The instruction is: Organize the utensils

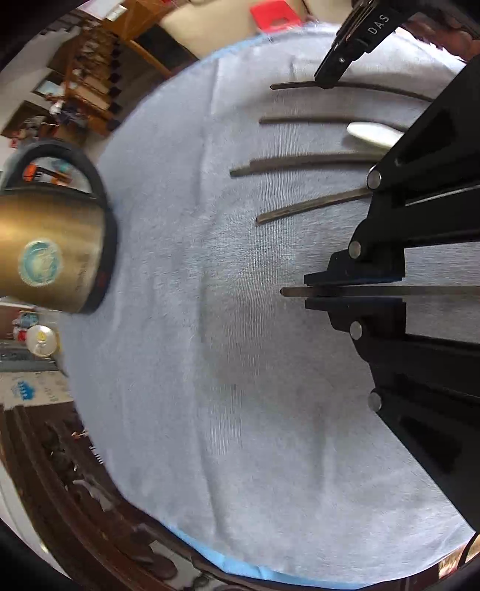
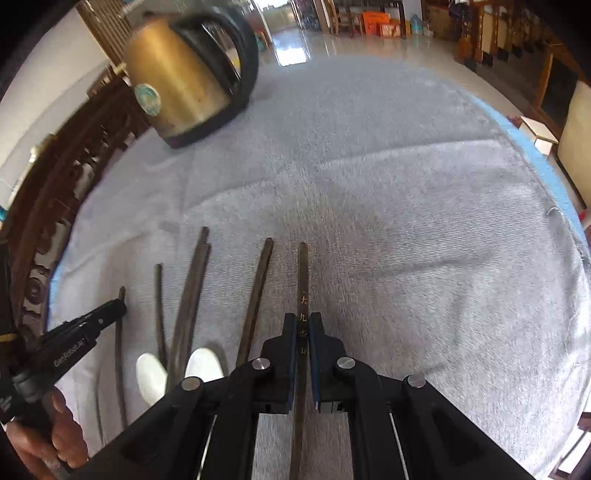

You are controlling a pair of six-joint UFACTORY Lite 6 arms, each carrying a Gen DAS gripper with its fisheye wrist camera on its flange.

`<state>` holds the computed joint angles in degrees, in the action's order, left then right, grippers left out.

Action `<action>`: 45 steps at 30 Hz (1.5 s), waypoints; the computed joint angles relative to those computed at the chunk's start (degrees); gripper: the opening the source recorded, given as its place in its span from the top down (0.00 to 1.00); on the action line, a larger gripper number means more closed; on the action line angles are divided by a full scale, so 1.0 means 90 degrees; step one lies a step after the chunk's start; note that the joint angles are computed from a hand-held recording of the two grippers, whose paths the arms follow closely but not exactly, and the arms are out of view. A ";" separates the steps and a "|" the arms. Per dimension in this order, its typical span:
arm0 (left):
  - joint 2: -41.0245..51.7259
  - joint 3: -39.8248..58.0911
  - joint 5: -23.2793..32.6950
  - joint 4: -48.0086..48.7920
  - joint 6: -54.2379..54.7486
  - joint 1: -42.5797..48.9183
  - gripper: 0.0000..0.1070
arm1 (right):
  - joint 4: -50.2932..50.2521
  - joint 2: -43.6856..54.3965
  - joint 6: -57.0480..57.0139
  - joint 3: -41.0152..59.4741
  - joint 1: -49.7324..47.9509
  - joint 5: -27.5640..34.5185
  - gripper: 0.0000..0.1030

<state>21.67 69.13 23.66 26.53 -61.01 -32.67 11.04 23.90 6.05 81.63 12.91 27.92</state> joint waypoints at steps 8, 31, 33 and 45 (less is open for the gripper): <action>-0.2908 -0.1894 0.0393 0.2246 -0.2575 -0.0963 0.95 | 0.0752 -0.2665 -0.0692 -0.2442 0.0080 -0.1055 0.93; -0.4598 -0.0811 0.7167 0.5015 -0.5323 -0.7200 0.95 | -0.9590 -0.7155 0.9946 -0.4328 0.5688 0.2718 0.93; -0.4451 -0.0511 0.7613 0.5168 -0.5296 -0.7641 0.95 | -0.9798 -0.7273 1.0041 -0.4199 0.6541 0.3571 0.93; -0.3803 0.0829 0.8909 0.5757 -0.5140 -0.9244 0.95 | -1.0696 -0.7004 1.0236 -0.3317 1.0851 0.7249 0.93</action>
<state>-12.56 76.59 103.84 78.35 -107.28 -115.87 -85.23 -39.14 98.17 51.78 110.57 93.17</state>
